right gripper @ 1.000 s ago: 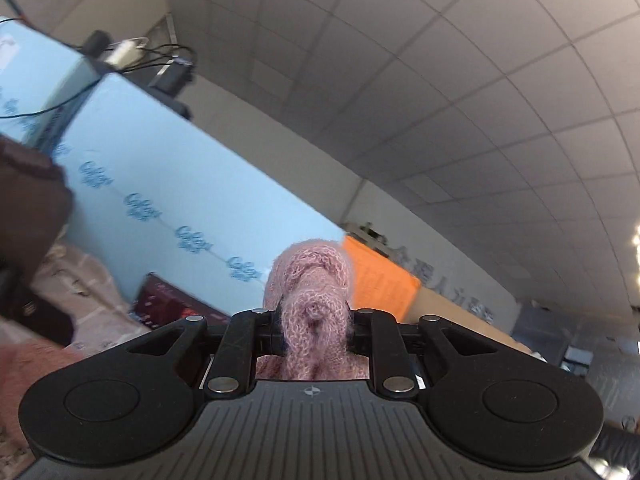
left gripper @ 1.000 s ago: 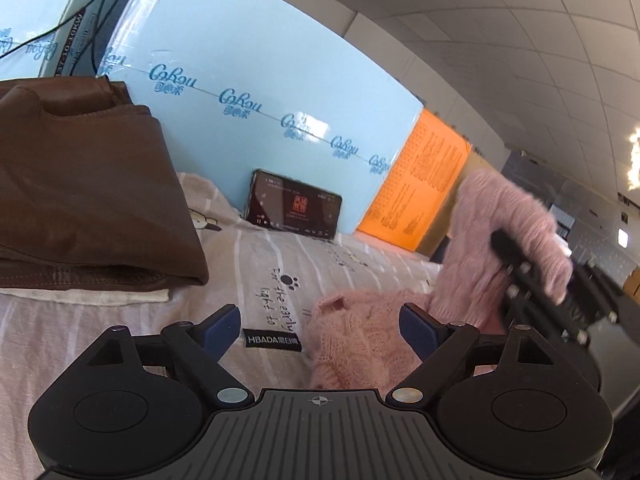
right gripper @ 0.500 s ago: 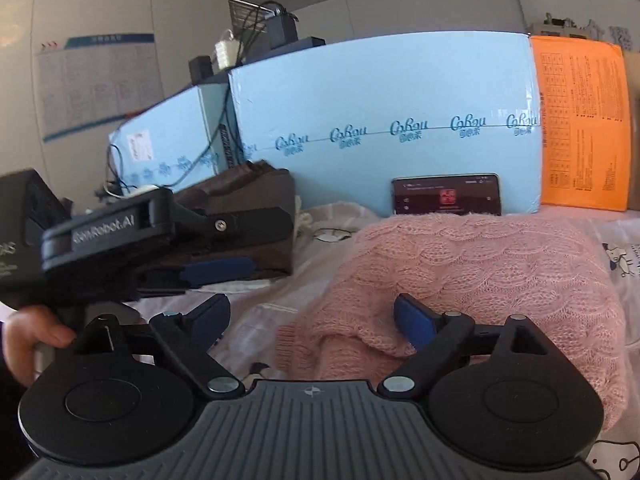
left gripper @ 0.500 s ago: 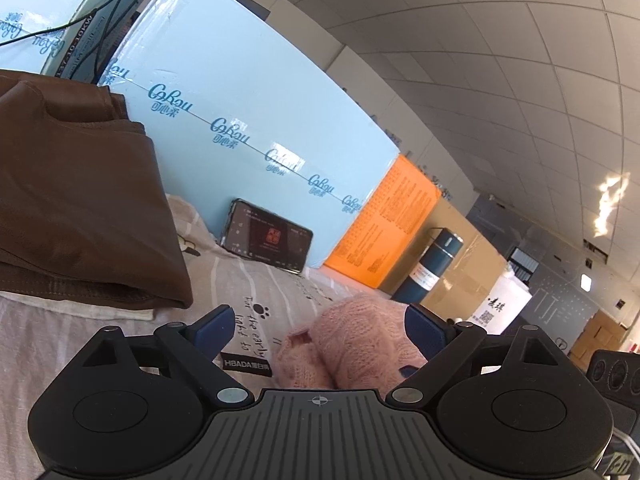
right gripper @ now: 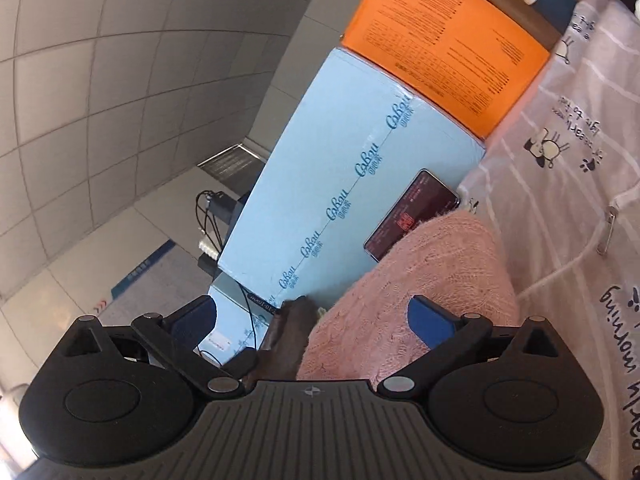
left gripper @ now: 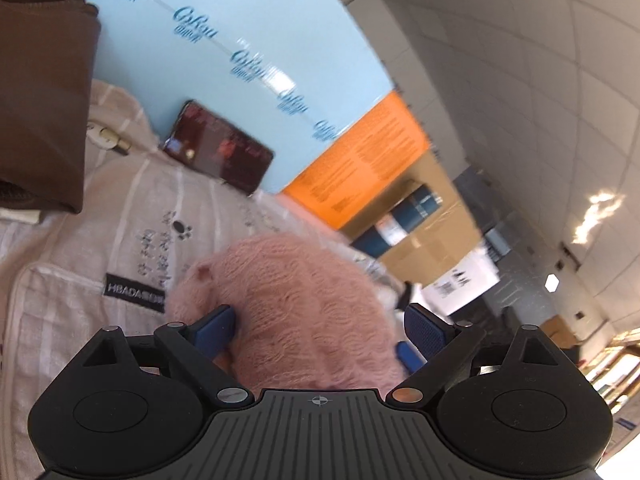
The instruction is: Fold clothes
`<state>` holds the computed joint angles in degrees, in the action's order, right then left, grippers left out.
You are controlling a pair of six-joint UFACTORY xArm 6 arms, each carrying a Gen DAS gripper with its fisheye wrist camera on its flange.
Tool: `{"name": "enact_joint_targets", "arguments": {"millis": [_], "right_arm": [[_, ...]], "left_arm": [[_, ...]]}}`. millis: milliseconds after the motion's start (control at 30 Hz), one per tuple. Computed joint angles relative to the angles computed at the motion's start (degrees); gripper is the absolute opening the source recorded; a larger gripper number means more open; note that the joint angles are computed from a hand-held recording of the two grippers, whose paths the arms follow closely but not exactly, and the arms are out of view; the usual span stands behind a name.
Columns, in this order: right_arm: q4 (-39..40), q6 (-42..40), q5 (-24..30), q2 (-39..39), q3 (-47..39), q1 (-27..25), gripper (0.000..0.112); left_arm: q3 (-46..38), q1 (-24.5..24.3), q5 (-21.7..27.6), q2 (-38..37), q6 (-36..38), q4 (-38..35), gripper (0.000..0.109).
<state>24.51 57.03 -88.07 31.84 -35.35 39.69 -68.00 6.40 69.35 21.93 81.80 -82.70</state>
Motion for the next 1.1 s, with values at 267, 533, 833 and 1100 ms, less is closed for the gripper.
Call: {"name": "enact_joint_targets", "arguments": {"millis": [267,533,833,1100], "right_arm": [[0.83,1.76,1.32,-0.44,1.24,0.62,0.103],[0.95,1.52,1.15,-0.22,1.31,1.13,0.103],[-2.85,-0.91,7.01,-1.92,1.11,0.21,0.103],[5.94,-3.08,11.44,-2.59,0.48,3.28,0.103]], "left_arm": [[5.03,-5.27,-11.87,-3.68,5.33,-3.02,0.049],[14.27,-6.3,-16.92,-11.94,35.33,-20.42,0.019],[8.8,-7.03,-24.59,-5.53,25.01,-16.72,0.026],[9.79,-5.1,-21.73,-5.85,23.5,-19.19,0.08]]}}
